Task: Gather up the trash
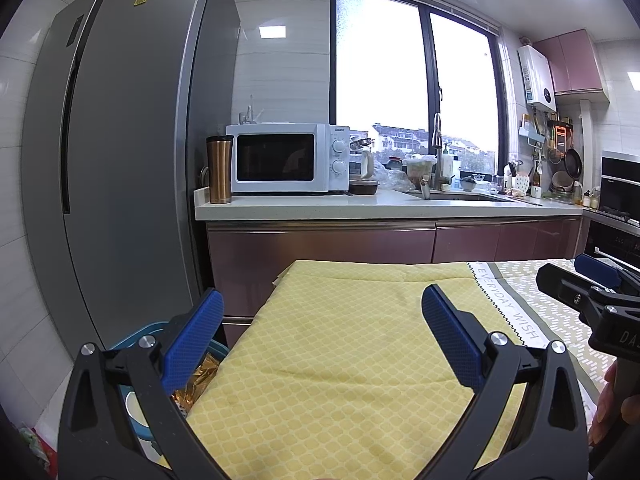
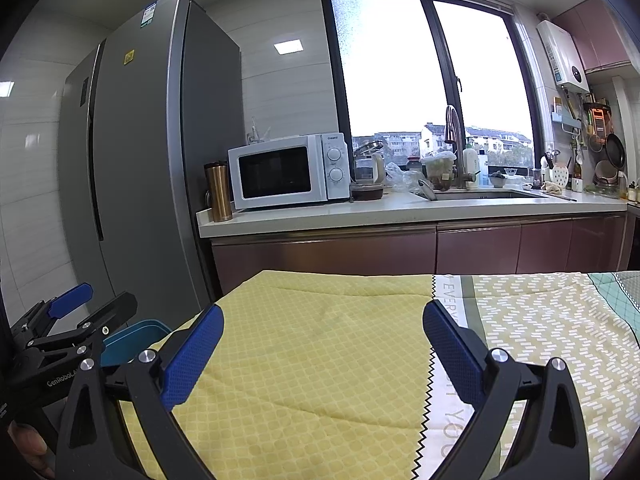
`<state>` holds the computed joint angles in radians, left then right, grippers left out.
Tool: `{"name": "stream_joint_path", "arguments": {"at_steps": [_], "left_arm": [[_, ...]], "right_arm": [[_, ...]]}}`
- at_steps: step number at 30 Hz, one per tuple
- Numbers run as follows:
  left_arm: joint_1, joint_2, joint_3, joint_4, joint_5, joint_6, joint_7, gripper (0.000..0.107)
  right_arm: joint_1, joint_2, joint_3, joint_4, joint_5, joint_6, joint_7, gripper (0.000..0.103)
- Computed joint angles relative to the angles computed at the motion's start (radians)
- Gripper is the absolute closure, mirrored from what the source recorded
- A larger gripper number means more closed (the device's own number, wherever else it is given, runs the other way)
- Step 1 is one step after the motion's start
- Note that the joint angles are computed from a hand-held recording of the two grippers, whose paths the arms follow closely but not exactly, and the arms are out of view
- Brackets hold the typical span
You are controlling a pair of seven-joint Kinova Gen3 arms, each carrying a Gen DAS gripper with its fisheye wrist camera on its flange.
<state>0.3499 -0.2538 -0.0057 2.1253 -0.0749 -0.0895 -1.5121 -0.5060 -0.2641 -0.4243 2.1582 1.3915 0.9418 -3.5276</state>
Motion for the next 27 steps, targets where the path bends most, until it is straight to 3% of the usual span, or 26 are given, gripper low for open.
{"name": "stream_joint_path", "arguments": {"at_steps": [27], "left_arm": [[-0.044, -0.006, 0.044, 0.012, 0.016, -0.009, -0.008, 0.01]], "right_arm": [[-0.005, -0.003, -0.006, 0.002, 0.0, 0.012, -0.005, 0.007]]}}
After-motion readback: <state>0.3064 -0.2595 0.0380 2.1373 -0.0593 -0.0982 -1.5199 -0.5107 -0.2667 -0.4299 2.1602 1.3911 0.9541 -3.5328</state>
